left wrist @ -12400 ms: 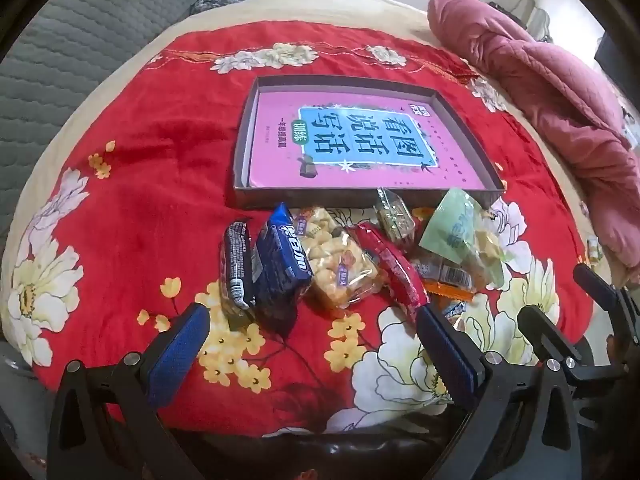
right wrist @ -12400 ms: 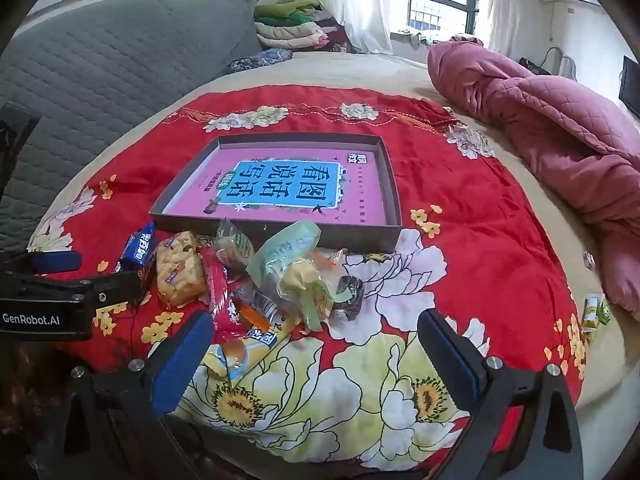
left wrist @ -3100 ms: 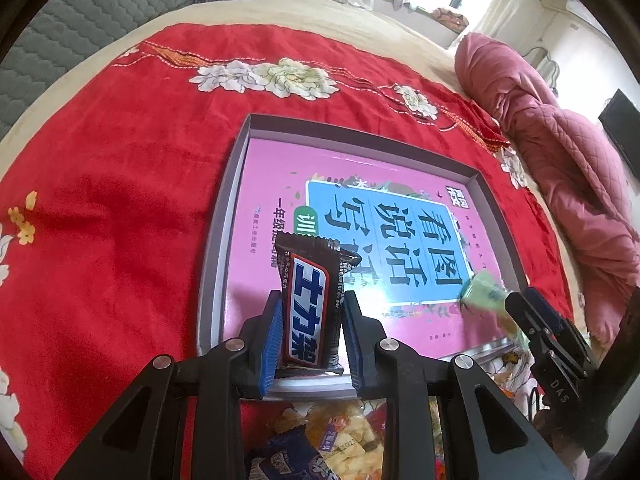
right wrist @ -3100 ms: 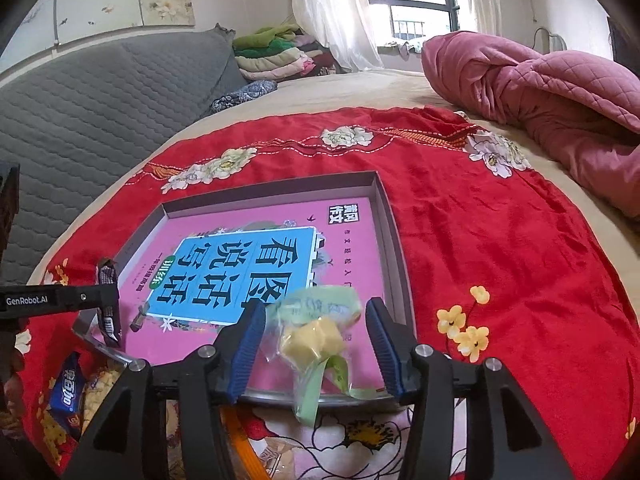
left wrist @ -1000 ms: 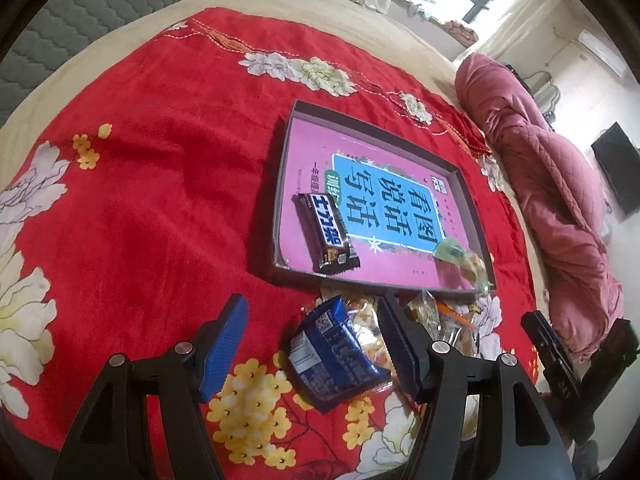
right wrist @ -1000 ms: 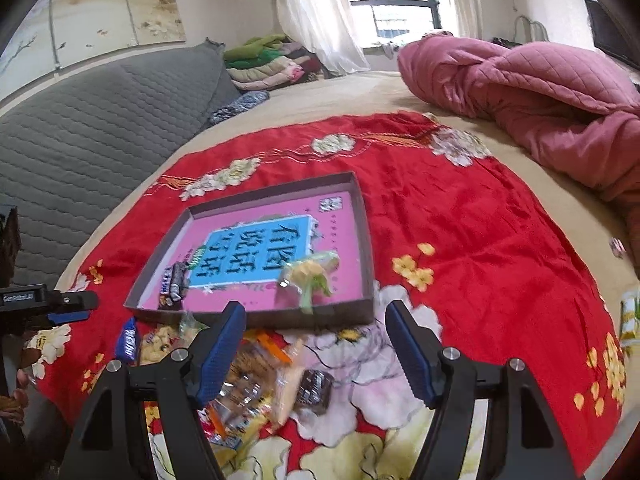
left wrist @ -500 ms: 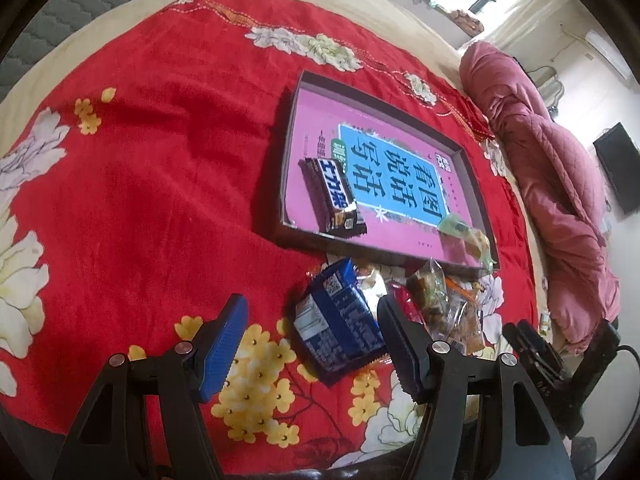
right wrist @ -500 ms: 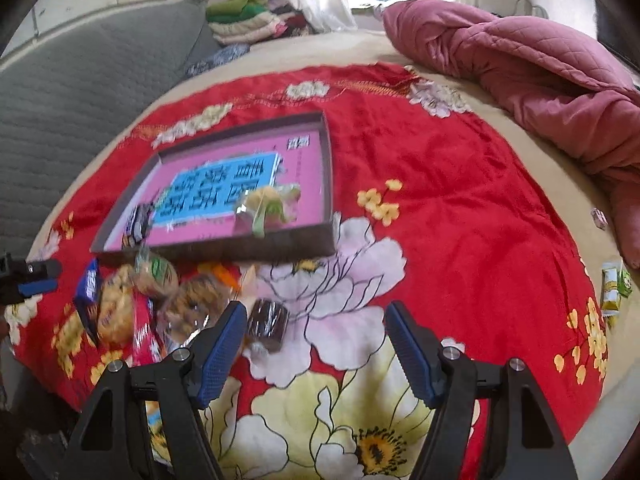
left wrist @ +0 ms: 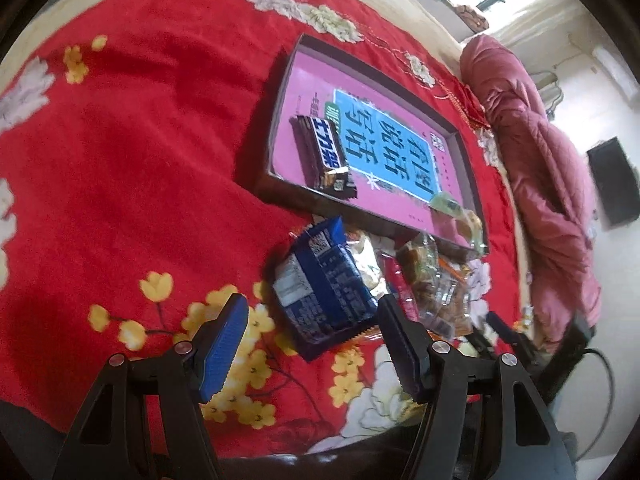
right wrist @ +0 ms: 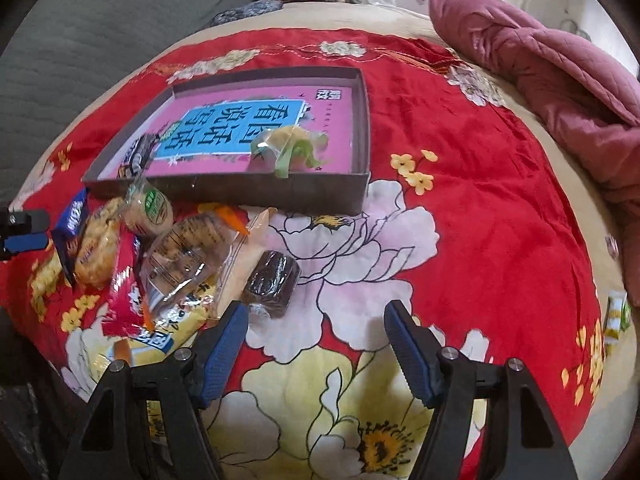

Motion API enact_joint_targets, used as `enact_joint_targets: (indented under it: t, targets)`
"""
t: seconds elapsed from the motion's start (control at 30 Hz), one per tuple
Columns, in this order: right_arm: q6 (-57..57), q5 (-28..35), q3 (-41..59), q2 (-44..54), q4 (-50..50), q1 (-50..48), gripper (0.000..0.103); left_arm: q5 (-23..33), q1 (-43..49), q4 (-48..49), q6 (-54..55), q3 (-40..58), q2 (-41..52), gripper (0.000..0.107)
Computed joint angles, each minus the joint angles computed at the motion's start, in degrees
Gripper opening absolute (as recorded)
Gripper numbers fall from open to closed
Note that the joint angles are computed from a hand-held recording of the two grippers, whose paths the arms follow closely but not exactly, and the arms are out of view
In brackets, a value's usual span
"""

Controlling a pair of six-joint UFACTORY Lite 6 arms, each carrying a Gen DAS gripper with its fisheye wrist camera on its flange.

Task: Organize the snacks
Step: 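Move left gripper to the blue biscuit bag while right gripper approaches the brown chocolate square, then grasp the blue biscuit bag with left gripper while right gripper grasps the brown chocolate square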

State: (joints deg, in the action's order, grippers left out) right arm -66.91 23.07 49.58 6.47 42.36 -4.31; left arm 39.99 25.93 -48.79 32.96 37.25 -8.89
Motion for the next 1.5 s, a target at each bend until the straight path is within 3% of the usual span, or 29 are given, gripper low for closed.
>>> enact_joint_targets:
  t: [0.4, 0.83, 0.93, 1.23, 1.5]
  targets:
    - [-32.5, 0.5, 0.4, 4.7, 22.3, 0.4, 0.067, 1.2, 0.7, -8.9, 3.8, 0.0, 6.4, 0.075]
    - [-46.9, 5.1, 4.2, 10.9, 31.4, 0.2, 0.053, 1.3, 0.9, -14.9, 7.6, 0.7, 12.7, 0.078]
    - [-48.8, 5.8, 4.3, 11.4, 32.1, 0.5, 0.040, 0.7, 0.3, -15.4, 7.6, 0.8, 13.4, 0.078]
    - [-44.2, 7.4, 6.4, 12.8, 31.1, -0.7, 0.039, -0.4, -0.7, -16.2, 8.0, 1.4, 14.0, 0.078]
    - [-39.4, 9.7, 8.5, 12.9, 31.4, -4.0, 0.039, -0.3, -1.0, -18.1, 9.3, 1.0, 13.4, 0.068]
